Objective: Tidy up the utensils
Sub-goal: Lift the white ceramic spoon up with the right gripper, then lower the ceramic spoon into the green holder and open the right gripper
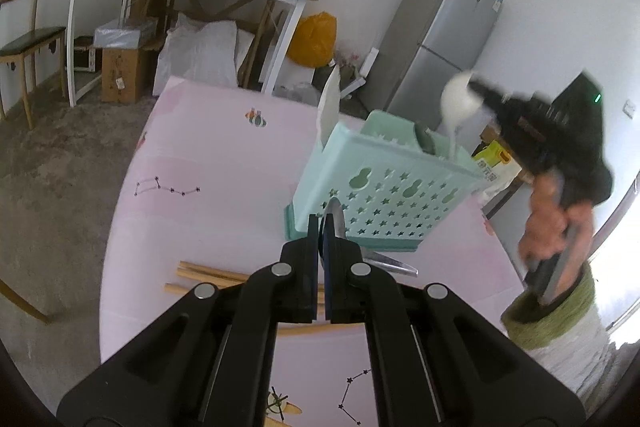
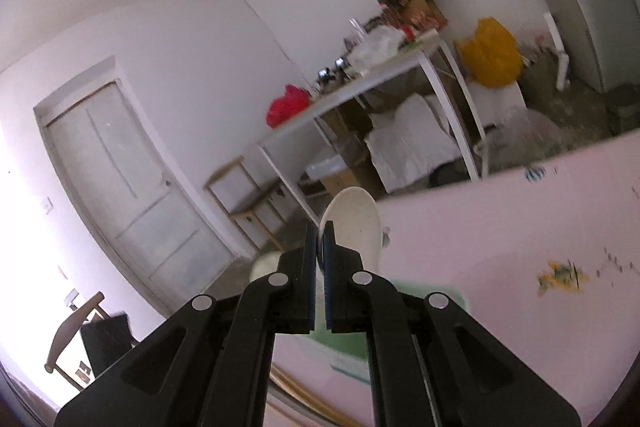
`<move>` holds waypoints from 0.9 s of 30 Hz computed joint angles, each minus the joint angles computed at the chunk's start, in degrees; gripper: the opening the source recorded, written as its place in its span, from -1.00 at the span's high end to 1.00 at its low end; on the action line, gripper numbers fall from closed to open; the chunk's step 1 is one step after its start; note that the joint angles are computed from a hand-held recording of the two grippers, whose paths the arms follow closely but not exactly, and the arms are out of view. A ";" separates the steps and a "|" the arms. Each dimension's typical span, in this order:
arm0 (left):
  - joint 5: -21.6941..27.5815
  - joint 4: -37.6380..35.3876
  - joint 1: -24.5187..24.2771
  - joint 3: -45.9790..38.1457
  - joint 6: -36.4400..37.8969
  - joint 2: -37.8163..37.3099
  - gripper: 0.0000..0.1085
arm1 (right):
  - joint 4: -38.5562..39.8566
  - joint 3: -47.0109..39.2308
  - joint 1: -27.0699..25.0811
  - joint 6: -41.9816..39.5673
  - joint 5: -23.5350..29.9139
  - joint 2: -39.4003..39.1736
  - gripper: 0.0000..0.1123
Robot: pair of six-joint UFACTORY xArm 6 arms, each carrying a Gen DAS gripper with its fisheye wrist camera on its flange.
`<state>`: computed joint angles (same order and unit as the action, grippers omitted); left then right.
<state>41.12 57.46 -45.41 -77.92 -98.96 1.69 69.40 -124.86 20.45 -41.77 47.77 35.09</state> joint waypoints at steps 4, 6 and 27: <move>1.83 4.35 -1.86 -0.41 -1.44 -1.63 0.99 | -3.45 6.58 -0.12 0.94 -1.49 -4.12 0.89; 4.26 6.36 -3.33 -1.35 -1.44 -2.30 0.99 | -4.57 10.35 -0.30 0.75 -2.64 -6.79 0.80; 32.25 14.27 -8.46 -34.84 33.18 14.35 0.99 | 4.57 32.44 -1.36 -11.49 -12.75 -23.40 0.15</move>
<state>73.36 71.73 -53.87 -112.76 -65.78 16.03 73.97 -92.42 19.09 -53.26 35.02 11.69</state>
